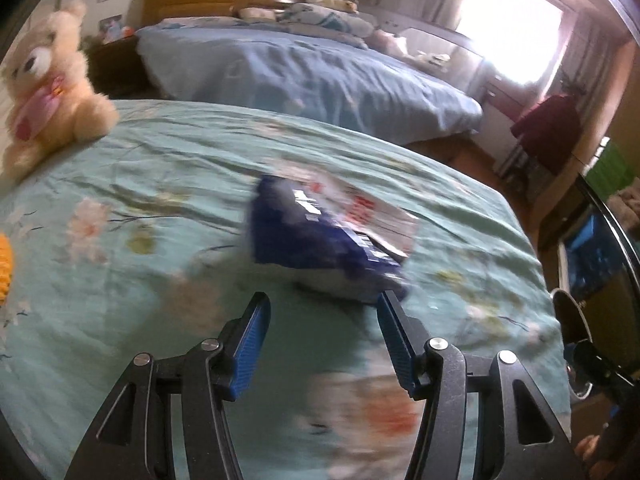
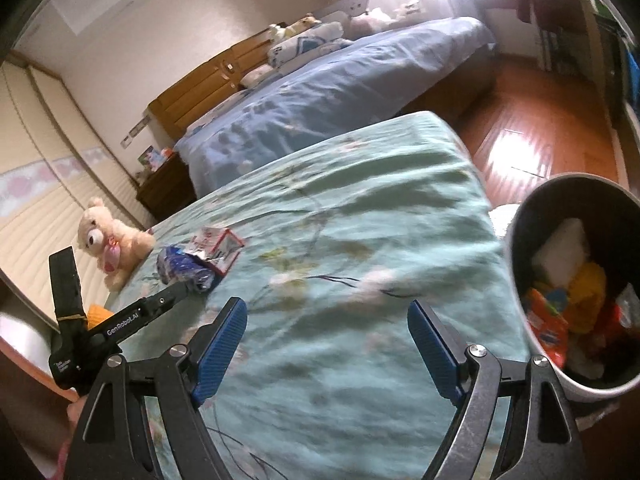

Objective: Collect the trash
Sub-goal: 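Move both tools back toward the blue bag and white box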

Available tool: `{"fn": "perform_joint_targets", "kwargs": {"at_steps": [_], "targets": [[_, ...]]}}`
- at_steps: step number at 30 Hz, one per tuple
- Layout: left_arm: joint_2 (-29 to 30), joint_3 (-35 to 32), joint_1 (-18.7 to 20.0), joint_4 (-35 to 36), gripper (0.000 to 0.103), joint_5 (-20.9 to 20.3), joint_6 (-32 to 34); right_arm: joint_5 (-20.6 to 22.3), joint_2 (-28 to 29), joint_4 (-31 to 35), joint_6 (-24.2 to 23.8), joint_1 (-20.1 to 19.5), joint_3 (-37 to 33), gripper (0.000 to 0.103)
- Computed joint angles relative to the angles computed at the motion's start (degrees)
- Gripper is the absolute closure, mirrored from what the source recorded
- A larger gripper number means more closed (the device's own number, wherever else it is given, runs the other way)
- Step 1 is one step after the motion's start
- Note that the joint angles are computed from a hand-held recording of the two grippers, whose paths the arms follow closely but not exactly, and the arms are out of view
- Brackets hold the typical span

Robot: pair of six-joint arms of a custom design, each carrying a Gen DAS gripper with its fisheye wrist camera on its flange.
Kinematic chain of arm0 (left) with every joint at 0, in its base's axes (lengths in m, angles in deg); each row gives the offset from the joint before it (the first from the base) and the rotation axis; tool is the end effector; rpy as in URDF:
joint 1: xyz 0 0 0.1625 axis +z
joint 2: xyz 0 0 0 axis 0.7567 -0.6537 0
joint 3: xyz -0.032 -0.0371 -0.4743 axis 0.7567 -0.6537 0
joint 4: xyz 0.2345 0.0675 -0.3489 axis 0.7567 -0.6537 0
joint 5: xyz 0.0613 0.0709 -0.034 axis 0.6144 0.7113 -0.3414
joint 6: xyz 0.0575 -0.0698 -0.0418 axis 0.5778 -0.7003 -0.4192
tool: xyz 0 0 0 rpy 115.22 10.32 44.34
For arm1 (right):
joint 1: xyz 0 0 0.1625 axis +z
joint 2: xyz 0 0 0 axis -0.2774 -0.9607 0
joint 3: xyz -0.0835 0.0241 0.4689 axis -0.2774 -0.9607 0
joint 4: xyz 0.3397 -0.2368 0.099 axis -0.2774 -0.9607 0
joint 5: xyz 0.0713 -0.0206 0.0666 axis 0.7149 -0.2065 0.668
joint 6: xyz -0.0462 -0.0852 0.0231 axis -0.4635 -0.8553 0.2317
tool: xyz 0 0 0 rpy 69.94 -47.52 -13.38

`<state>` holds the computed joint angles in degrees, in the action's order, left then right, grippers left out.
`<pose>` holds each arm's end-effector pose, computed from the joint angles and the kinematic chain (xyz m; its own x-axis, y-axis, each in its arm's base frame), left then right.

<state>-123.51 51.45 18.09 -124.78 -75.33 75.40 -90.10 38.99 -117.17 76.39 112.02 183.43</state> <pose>-0.1110 -0.7798 0.1629 -0.8657 -0.1226 -0.4852 0.2514 0.7318 -0.6334 0.1757 -0.7059 0.1093 -0.9420 -0.0414 0.3331 -0.2145 0.8377 -0.5023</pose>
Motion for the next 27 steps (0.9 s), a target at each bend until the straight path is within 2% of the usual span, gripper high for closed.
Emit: {"fn": "perform_joint_targets", "kwargs": {"at_steps": [2,5,10,12,18,23,27], "targets": [[-0.2,-0.2,0.4,0.5,0.048,0.2,-0.6,0.5,0.9,1.1,-0.3,0.2,-1.3,0.019],[-1.1,0.7,0.6,-0.3,0.048,-2.3,-1.1,1.1,2.2,2.4,-0.3,0.4,-3.1,0.019],[-1.4,0.9,0.8,-2.3,0.038,-6.9,0.4,0.8,3.5,3.3,-0.4,0.6,-4.9,0.019],[-0.5,-0.4,0.7,-1.8,0.034,-7.5,1.0,0.8,3.6,3.7,-0.4,0.4,-5.2,0.019],[1.9,-4.4,1.5,1.0,0.037,-3.2,1.5,0.5,4.5,4.9,-0.2,0.4,-6.8,0.019],[0.2,-2.8,2.1,0.0,0.037,-2.1,2.0,1.4,5.9,7.2,-2.0,0.7,-9.2,0.019],[-2.0,-0.6,2.5,-0.5,0.037,0.8,3.1,2.4,8.1,9.9,-5.7,1.3,-12.3,0.019]]}}
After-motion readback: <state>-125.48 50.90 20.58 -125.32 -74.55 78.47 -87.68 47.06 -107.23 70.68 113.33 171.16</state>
